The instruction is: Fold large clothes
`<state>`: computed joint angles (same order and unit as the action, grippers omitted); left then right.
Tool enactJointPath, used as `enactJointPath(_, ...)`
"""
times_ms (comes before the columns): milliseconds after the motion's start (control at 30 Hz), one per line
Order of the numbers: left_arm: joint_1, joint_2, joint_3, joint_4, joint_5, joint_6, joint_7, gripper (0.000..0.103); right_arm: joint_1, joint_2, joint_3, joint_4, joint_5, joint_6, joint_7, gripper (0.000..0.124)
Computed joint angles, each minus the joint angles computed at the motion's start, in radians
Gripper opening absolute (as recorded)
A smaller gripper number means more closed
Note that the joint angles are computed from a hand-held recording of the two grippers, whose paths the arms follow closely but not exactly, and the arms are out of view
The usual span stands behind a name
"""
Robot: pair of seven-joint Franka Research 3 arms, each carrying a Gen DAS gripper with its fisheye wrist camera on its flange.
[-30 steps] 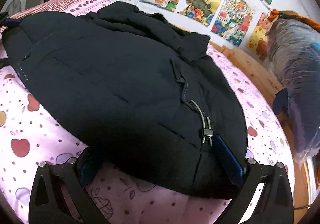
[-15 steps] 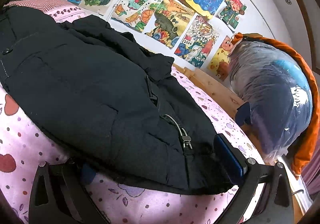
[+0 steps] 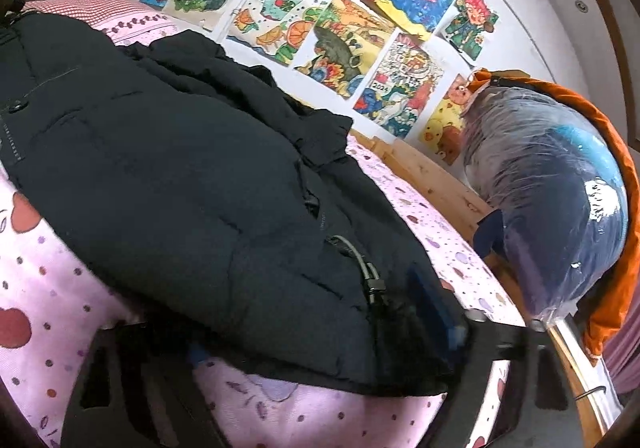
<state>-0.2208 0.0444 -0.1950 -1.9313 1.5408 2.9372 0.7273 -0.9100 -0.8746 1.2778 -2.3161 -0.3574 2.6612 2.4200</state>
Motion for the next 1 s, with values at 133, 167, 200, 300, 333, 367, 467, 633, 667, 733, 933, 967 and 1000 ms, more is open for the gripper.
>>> enactJointPath(133,-0.001,0.0,0.0,0.001,-0.001,-0.005,-0.003,0.103,-0.001,0.013,0.008,0.011,-0.008,0.0,-0.021,0.04)
enactJointPath(167,-0.002,-0.001,0.0,0.002,0.0,-0.007,-0.005,0.101,0.001,0.016,0.006,0.011,-0.007,0.003,-0.025,0.038)
enactJointPath(200,-0.001,0.0,0.0,0.004,-0.002,-0.005,-0.003,0.098,0.007,0.019,0.0,0.008,-0.004,0.008,-0.026,0.034)
enactJointPath(300,-0.002,0.001,-0.001,0.011,0.009,-0.005,-0.005,0.084,0.022,0.032,-0.016,0.002,0.001,0.023,-0.021,0.027)
enactJointPath(333,-0.003,0.001,-0.001,0.012,0.008,-0.005,0.002,0.08,0.025,0.034,-0.02,0.001,0.0,0.028,-0.018,0.026)
enactJointPath(367,-0.003,0.0,-0.002,0.012,0.006,-0.002,0.012,0.075,0.029,0.035,-0.026,-0.001,0.0,0.033,-0.013,0.025)
enactJointPath(467,-0.006,-0.006,-0.005,0.009,-0.006,0.001,0.038,0.063,0.05,0.048,-0.056,-0.013,-0.001,0.059,0.008,0.022)
enactJointPath(633,-0.005,-0.012,-0.007,0.012,-0.099,0.024,0.113,0.049,0.07,0.072,-0.105,-0.028,-0.024,0.105,0.043,0.022)
enactJointPath(667,-0.005,-0.013,-0.007,0.014,-0.108,0.027,0.117,0.047,0.071,0.077,-0.114,-0.033,-0.031,0.117,0.05,0.022)
enactJointPath(733,-0.003,-0.012,-0.007,0.013,-0.173,0.038,0.169,0.041,0.076,0.087,-0.125,-0.038,-0.041,0.132,0.067,0.021)
enactJointPath(933,-0.007,0.001,-0.012,0.027,-0.436,0.036,0.358,0.025,0.079,0.11,-0.147,-0.038,-0.075,0.162,0.101,0.021)
enactJointPath(967,-0.008,0.003,-0.012,0.031,-0.481,0.034,0.384,0.024,0.074,0.112,-0.145,-0.032,-0.08,0.163,0.107,0.021)
enactJointPath(1000,-0.008,0.007,-0.013,0.037,-0.539,0.034,0.418,0.022,0.07,0.111,-0.145,-0.028,-0.083,0.167,0.114,0.02)
